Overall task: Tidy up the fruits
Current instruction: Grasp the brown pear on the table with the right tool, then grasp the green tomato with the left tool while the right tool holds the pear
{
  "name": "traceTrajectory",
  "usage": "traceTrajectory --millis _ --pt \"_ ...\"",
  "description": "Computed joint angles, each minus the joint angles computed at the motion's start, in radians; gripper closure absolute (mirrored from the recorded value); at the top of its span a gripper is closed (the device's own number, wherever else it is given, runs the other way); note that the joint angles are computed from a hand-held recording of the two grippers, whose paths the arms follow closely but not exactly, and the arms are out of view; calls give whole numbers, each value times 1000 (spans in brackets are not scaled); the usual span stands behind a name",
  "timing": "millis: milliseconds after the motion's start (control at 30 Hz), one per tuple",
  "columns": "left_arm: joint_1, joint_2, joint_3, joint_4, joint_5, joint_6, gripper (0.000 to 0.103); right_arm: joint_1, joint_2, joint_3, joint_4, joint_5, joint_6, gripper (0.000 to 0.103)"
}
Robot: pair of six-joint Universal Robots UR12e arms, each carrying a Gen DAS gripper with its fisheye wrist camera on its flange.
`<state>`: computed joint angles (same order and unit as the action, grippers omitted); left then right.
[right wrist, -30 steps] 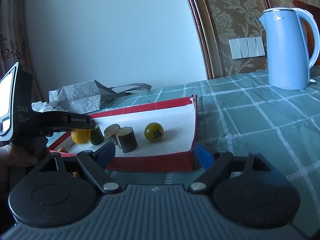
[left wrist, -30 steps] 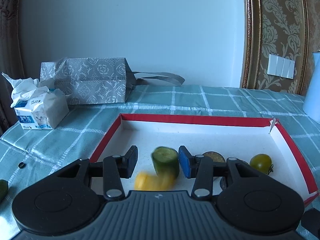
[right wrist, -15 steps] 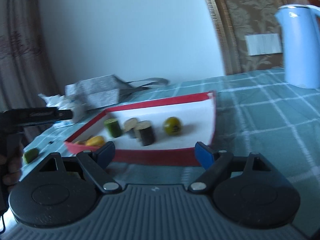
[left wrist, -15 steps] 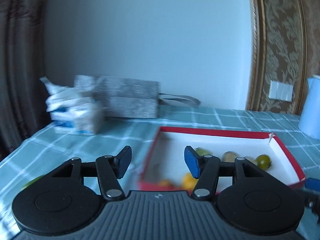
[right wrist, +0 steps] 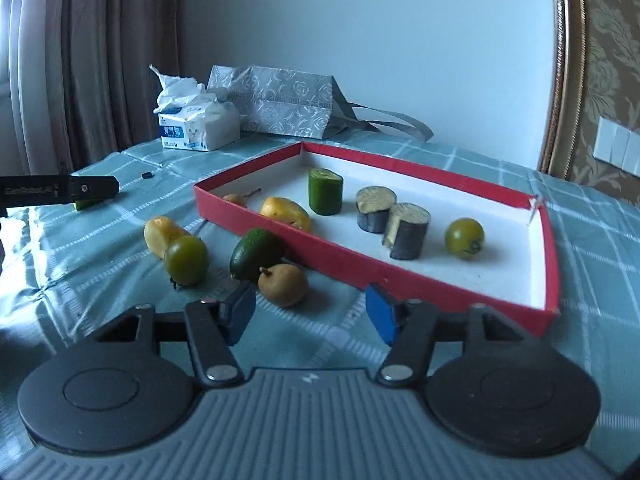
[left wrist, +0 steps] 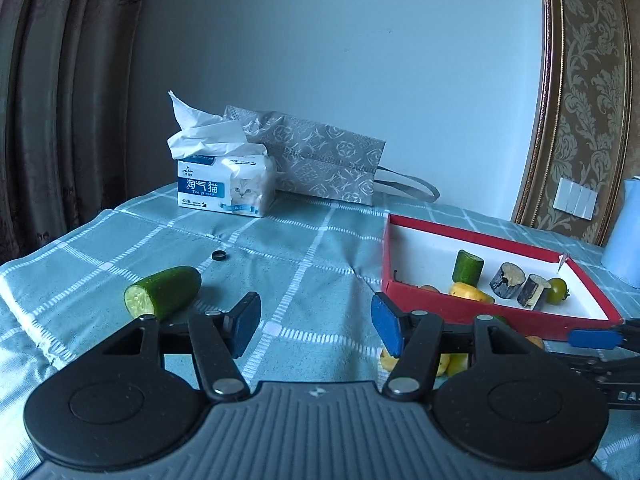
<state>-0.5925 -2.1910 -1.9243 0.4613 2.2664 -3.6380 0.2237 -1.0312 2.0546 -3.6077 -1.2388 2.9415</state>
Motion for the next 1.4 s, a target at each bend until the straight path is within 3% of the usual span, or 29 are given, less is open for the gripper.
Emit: traceTrajectory --millis 200,367,533,1167,1400 --pt "3 -1 -8 28 -25 10 43 22 7 -42 87 -27 -41 48" --pt "7 0 -11 32 -53 17 43 32 10 -66 151 -22 -74 65" --pt "7 1 -10 18 -63 16 43 37 10 -69 159 -15 -81 77" --pt "4 -1 -5 12 -79 54 43 40 5 -54 139 -30 -37 76" --pt "-3 -13 3 59 -123 134 43 14 -10 -11 81 -4 8 76"
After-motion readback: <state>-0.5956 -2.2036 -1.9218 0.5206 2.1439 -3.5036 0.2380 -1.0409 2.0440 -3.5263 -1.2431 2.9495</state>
